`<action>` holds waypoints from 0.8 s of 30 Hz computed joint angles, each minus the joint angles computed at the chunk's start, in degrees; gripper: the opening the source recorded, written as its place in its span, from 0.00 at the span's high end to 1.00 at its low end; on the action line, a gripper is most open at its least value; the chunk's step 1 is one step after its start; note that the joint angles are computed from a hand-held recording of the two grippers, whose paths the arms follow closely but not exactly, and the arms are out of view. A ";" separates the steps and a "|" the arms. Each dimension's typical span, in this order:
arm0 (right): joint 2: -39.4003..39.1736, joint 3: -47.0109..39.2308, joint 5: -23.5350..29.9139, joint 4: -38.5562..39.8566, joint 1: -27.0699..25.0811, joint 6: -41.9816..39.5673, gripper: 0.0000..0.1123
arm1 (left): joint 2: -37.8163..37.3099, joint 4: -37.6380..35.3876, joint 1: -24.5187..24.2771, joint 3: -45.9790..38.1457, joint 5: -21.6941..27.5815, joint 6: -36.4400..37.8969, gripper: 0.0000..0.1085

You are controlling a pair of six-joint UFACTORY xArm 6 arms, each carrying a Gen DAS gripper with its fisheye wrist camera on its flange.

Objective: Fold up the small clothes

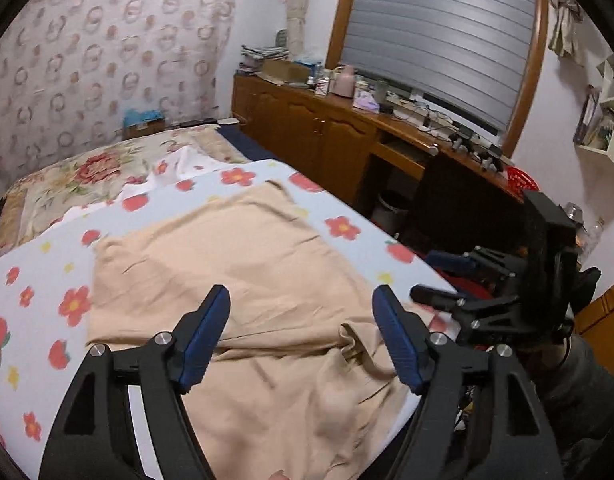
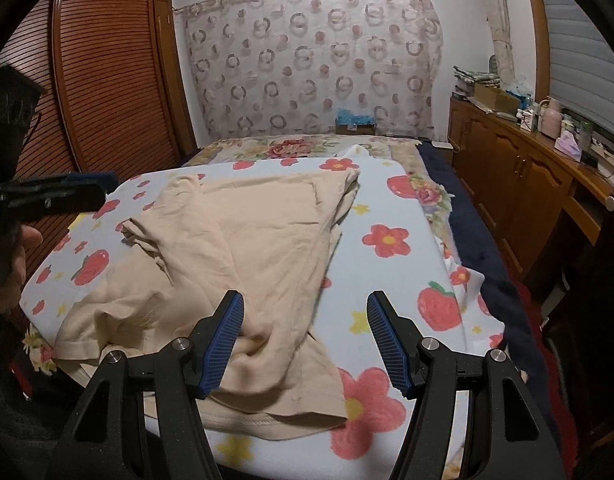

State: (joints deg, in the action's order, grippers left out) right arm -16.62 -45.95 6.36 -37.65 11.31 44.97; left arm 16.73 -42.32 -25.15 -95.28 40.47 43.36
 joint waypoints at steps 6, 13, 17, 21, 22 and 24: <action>2.66 -2.58 -0.26 4.83 2.05 -5.97 0.41 | -3.30 0.42 2.97 7.55 -5.52 0.05 0.31; 9.84 -9.62 0.82 20.99 6.62 -23.59 0.41 | -5.07 1.00 7.14 13.15 -10.14 -0.95 0.31; 14.52 -14.78 4.07 36.11 8.73 -38.96 0.42 | -5.07 -0.35 8.89 13.79 -10.83 -0.92 0.31; 17.67 -18.49 8.49 41.16 8.64 -44.35 0.50 | -5.69 -0.39 9.67 15.07 -12.78 -0.67 0.31; 17.87 -19.02 9.40 41.39 8.65 -44.45 0.55 | -5.70 -0.50 9.80 15.15 -13.04 -0.70 0.31; 18.31 -19.89 10.90 42.32 8.46 -45.39 0.59 | -5.80 -1.07 10.06 15.36 -13.30 -0.48 0.31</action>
